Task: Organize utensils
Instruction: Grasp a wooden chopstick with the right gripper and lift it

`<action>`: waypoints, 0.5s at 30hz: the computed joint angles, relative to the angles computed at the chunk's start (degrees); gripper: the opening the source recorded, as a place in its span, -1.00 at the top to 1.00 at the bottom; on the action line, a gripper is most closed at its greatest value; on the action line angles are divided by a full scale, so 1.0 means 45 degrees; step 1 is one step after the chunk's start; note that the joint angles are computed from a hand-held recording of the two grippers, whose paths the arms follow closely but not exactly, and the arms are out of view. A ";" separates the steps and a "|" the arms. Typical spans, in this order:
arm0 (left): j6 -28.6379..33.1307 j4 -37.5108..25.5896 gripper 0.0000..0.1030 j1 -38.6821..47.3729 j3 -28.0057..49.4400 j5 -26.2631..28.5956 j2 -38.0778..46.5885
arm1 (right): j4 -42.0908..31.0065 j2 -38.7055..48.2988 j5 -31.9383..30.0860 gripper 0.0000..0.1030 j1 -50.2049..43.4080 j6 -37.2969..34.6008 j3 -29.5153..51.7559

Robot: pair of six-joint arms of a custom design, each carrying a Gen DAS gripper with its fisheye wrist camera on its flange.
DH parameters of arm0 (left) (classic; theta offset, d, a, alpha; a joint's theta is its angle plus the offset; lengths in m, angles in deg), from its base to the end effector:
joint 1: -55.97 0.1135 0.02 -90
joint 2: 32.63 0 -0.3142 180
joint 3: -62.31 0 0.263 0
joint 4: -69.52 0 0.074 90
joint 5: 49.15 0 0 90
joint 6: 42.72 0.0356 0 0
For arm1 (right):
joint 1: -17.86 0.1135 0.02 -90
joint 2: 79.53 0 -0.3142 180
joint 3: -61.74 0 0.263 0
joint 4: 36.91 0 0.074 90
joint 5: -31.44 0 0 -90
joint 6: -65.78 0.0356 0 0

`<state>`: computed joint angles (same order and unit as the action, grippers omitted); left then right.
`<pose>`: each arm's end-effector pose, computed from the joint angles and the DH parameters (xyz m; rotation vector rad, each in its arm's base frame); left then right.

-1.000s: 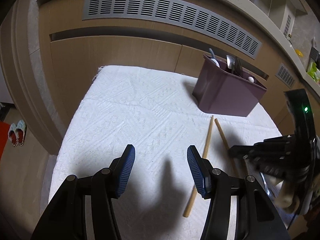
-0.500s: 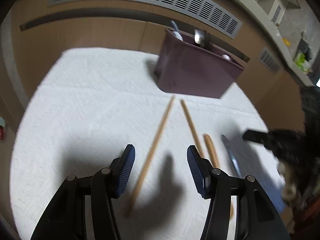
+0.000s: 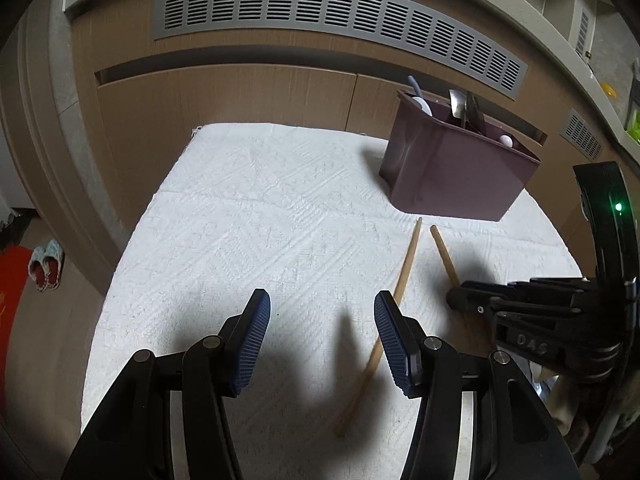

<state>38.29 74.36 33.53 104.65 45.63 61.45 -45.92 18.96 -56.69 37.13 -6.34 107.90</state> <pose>0.2577 -0.1096 0.1405 0.3224 2.3942 -0.3554 0.2644 0.0912 0.1199 -0.0211 2.6518 0.1748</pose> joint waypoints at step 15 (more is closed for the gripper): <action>-0.1191 -0.1433 -0.07 -0.1938 0.0799 0.1356 -0.0094 | -0.2202 -0.5921 -0.3438 0.91 -0.4296 -0.1191 -0.1855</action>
